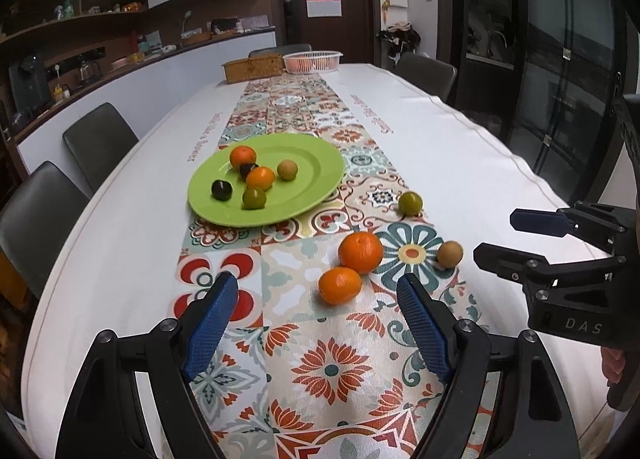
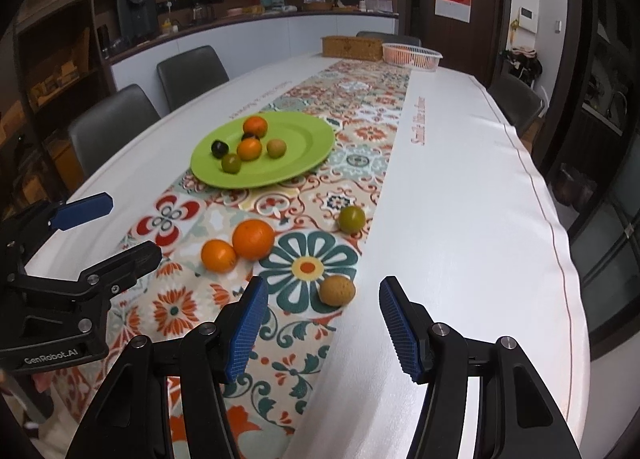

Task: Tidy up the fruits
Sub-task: 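Grasp an orange with the left tool while the right tool grasps a brown round fruit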

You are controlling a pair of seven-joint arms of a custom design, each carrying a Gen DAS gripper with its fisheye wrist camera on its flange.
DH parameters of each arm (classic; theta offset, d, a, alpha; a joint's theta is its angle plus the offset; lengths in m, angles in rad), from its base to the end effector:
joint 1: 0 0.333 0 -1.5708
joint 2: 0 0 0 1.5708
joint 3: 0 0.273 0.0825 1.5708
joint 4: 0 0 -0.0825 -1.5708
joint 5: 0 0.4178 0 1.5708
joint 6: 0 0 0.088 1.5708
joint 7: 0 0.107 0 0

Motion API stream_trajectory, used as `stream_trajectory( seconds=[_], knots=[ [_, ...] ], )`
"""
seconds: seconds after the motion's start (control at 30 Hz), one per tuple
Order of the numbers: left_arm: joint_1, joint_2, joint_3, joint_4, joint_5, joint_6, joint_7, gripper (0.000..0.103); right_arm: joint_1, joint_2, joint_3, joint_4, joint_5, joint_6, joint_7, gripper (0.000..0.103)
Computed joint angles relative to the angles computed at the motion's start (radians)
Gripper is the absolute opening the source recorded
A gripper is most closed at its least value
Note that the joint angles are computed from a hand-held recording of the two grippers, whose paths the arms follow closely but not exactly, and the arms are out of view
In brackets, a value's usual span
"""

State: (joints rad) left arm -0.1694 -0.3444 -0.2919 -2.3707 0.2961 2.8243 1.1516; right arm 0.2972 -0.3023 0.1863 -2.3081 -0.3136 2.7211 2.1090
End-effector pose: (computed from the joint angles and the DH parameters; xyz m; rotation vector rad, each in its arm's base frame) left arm 0.4712 -0.2575 0.4851 -1.4640 2.0073 -0.8141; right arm 0.4780 0.2683 0.4887 -1.9201 1.5737 -0.5956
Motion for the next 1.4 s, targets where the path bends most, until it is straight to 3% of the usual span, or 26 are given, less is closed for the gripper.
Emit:
stream_trajectory(
  seconds=[0.3, 0.67, 0.93, 1.23, 1.4],
  knots=[
    [-0.049, 0.082, 0.049, 0.028, -0.093, 0.004, 0.101, 0.082, 0.008, 0.059, -0.02, 0.025, 0.029, -0.017, -0.027, 0.059],
    [-0.044, 0.176, 0.054, 0.093, -0.122, 0.001, 0.163, 0.079, 0.017, 0.123, -0.037, 0.067, 0.036, -0.029, -0.047, 0.053],
    [-0.067, 0.221, 0.071, 0.137, -0.212, -0.02, 0.256, 0.061, 0.024, 0.153, -0.049, 0.089, 0.057, -0.033, -0.072, 0.049],
    [-0.07, 0.256, 0.069, 0.173, -0.258, -0.059, 0.298, 0.039, 0.031, 0.176, -0.059, 0.103, 0.102, -0.04, -0.103, 0.038],
    [-0.07, 0.258, 0.068, 0.178, -0.27, -0.067, 0.303, 0.036, 0.034, 0.189, -0.06, 0.113, 0.109, -0.044, -0.112, 0.034]
  ],
)
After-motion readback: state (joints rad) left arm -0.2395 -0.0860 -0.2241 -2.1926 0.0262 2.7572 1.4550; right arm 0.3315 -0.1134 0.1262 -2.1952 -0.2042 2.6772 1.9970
